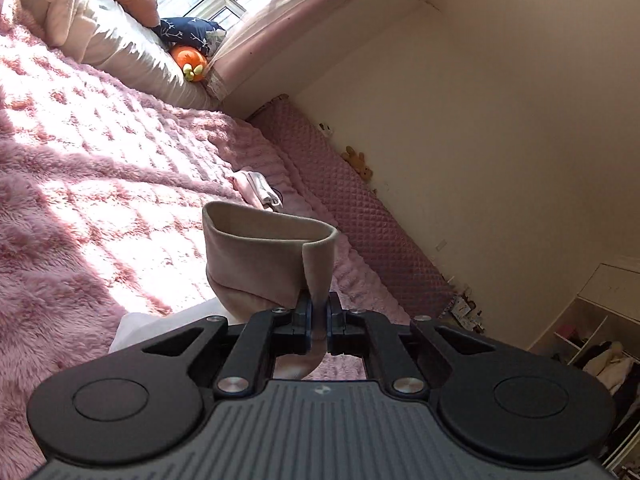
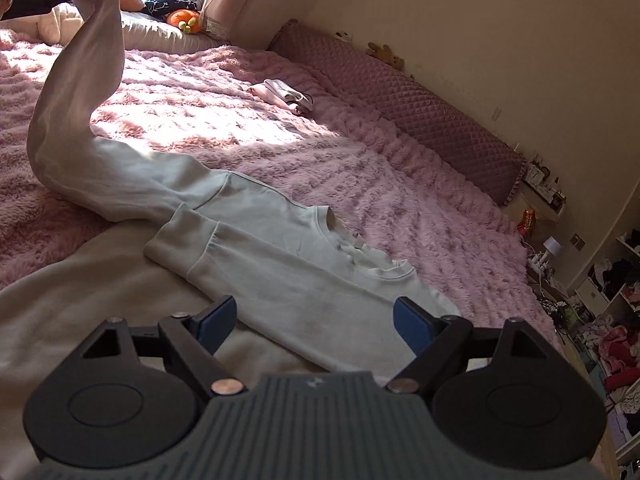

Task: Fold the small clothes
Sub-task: 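Lift the other sleeve cuff with the left tool and fold it across the body, then release the sleeve with the left tool onto the folded body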

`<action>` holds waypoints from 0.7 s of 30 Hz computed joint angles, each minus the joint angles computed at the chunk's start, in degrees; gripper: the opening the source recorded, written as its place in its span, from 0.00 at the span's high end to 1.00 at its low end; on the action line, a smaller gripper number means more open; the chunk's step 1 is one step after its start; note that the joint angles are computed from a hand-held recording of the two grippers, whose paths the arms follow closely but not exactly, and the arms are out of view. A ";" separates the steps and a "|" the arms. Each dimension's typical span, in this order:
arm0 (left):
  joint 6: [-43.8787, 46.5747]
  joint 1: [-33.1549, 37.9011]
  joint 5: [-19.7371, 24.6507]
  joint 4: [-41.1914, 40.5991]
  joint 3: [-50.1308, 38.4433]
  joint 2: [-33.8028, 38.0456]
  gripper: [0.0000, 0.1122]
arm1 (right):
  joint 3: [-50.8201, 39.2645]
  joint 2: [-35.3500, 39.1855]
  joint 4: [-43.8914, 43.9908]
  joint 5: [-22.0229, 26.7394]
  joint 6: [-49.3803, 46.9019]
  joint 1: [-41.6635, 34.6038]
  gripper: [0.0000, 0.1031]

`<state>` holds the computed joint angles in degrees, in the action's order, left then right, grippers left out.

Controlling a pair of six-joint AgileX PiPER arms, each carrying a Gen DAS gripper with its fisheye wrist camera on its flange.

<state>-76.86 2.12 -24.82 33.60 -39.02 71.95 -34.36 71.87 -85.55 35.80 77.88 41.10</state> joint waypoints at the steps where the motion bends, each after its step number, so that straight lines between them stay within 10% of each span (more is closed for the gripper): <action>1: 5.49 -4.29 0.53 -5.72 -1.40 1.70 0.95 | 0.81 -1.28 0.43 -0.40 -0.58 -1.28 0.21; 12: 23.12 -32.28 -1.38 -19.02 -18.20 26.42 0.95 | 10.46 -18.74 14.73 -16.57 -25.43 -31.58 0.21; 21: 9.47 -42.49 11.50 3.52 -35.26 43.72 0.95 | 12.31 -18.68 55.93 -28.92 -73.88 -56.40 0.21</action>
